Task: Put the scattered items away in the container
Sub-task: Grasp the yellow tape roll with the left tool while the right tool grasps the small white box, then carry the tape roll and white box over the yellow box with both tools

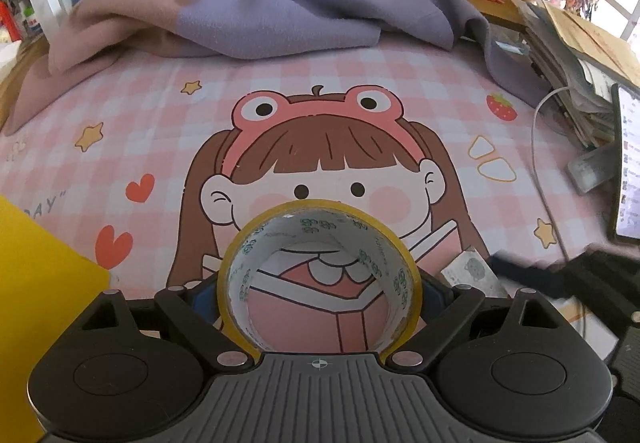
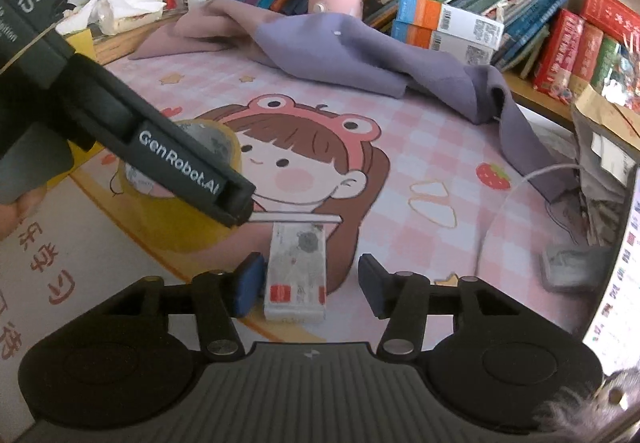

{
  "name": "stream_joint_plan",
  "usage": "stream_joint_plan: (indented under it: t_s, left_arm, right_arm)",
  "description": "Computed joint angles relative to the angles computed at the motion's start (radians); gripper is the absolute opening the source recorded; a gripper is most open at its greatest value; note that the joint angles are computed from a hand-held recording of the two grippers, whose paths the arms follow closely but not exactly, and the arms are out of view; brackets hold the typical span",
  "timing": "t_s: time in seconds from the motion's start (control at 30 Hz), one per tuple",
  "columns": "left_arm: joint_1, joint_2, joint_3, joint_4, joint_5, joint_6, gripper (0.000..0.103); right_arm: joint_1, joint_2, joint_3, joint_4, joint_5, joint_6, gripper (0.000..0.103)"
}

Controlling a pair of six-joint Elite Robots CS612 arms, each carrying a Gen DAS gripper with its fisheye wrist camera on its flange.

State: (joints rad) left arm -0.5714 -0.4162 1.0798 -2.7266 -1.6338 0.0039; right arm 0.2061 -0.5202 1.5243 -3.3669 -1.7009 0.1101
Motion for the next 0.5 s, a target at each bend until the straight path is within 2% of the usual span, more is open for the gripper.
stream_joint_plan:
  t_s: [0.03,0.17,0.5]
  left_arm:
    - [0.002,-0.002,0.003,-0.002,-0.011,-0.007,0.092]
    - [0.006,-0.019,0.033,-0.045,-0.033,-0.012,0.092]
    - [0.012,-0.094,0.155,-0.193,-0.083,-0.025,0.092]
  right_arm:
    - [-0.003,-0.002,-0.001,0.004,0.021,0.006,0.028]
    - [-0.002,-0.010,0.003,0.005,0.035,0.026,0.028]
    - [0.021,-0.049,0.050,-0.041,-0.021,0.022,0.028]
